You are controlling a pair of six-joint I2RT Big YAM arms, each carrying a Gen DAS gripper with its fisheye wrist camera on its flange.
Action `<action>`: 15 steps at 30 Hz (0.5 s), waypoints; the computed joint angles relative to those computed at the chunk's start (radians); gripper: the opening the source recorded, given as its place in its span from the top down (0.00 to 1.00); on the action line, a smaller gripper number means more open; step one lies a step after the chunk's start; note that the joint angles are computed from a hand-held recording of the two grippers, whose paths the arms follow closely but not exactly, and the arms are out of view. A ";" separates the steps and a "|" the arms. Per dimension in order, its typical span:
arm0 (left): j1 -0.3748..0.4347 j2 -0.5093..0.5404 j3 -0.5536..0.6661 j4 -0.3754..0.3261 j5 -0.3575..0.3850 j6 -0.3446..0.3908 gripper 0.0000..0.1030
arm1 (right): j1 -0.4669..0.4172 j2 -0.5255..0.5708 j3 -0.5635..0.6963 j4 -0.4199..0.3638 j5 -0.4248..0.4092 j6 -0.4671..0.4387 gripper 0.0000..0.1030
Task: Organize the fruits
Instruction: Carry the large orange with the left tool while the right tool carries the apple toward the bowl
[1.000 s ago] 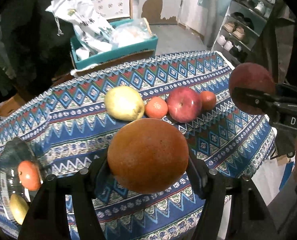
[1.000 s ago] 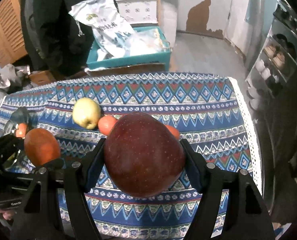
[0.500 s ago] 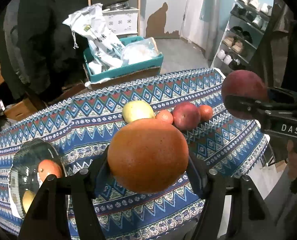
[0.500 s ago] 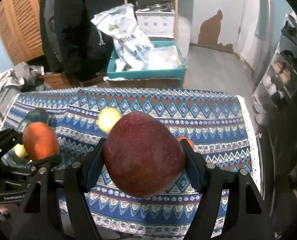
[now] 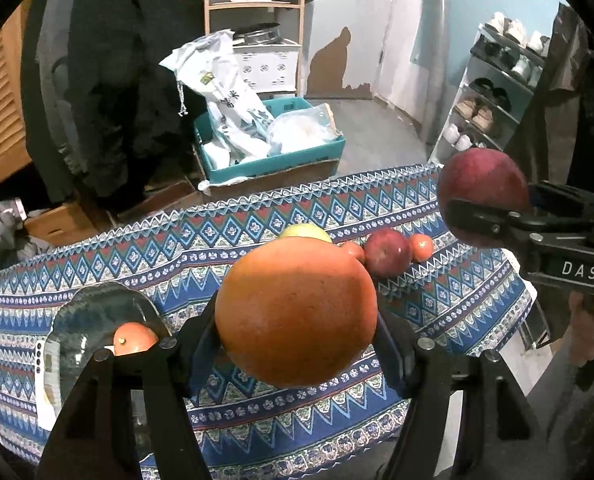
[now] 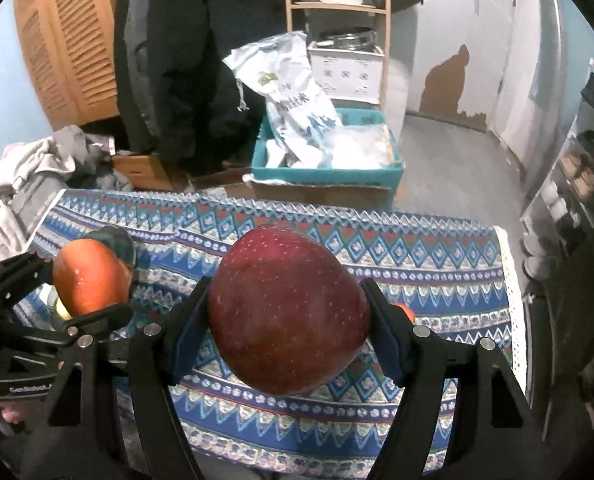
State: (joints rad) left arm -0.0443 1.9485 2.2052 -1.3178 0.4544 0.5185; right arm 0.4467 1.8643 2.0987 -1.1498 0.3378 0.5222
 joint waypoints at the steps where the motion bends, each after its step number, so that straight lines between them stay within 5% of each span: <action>1: 0.003 0.002 0.005 -0.002 0.003 -0.003 0.33 | 0.002 0.006 0.011 -0.001 -0.002 -0.003 0.30; 15: 0.064 0.051 0.114 -0.032 0.026 -0.040 0.33 | 0.027 0.170 0.306 -0.076 -0.035 -0.054 0.30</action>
State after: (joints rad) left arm 0.0197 1.9997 2.3189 -1.3500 0.4802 0.4784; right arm 0.4742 2.0347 2.4048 -1.2255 0.3024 0.4681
